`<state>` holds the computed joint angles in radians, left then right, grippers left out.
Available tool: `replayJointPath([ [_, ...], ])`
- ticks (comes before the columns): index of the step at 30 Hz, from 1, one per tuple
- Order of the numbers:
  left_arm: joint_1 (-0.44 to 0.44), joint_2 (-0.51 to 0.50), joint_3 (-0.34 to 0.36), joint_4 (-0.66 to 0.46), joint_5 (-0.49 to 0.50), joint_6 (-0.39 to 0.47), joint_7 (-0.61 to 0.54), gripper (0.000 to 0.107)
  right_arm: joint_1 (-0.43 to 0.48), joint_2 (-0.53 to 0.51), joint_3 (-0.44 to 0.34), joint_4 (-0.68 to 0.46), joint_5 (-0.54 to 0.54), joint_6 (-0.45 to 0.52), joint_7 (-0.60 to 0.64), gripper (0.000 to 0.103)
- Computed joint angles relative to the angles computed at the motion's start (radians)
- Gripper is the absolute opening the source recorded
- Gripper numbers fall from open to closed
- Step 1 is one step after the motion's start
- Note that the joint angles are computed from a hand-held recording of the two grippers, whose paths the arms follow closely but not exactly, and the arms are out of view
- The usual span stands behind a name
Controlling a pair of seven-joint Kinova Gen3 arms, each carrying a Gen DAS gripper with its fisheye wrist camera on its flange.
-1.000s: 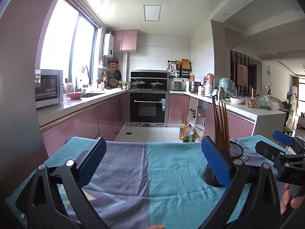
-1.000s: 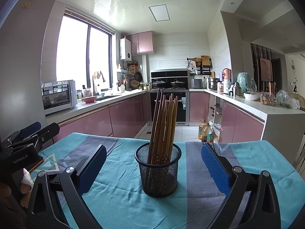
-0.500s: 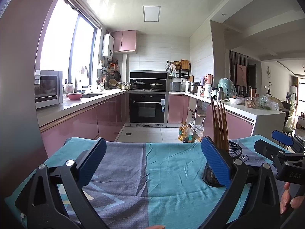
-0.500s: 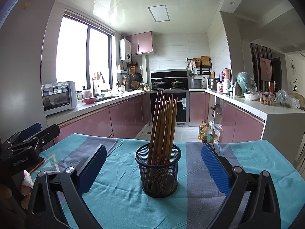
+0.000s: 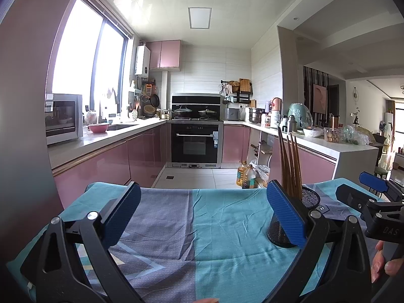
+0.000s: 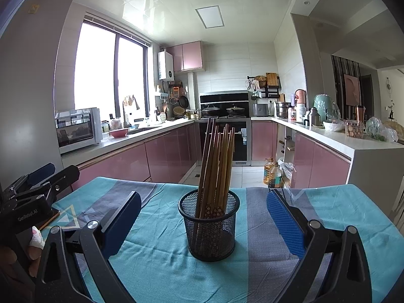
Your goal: Organize utensils
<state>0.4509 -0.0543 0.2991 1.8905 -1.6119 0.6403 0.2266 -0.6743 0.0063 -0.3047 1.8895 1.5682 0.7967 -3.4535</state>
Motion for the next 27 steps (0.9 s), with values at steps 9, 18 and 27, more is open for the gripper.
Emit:
replayJointPath([
  [9, 0.002, 0.000, 0.000, 0.000, -0.001, 0.002, 0.003, 0.098, -0.001, -0.001, 0.000, -0.002, -0.001, -0.002, -0.001, 0.096],
  [18, 0.003, 0.001, 0.000, 0.000, 0.000, 0.003, 0.002, 0.098, -0.001, -0.001, 0.000, -0.002, -0.002, 0.000, 0.000, 0.096],
  [27, 0.005, 0.002, 0.001, -0.002, 0.002, 0.006, 0.000, 0.098, -0.001, 0.000, 0.001, -0.003, -0.008, -0.002, 0.002, 0.096],
])
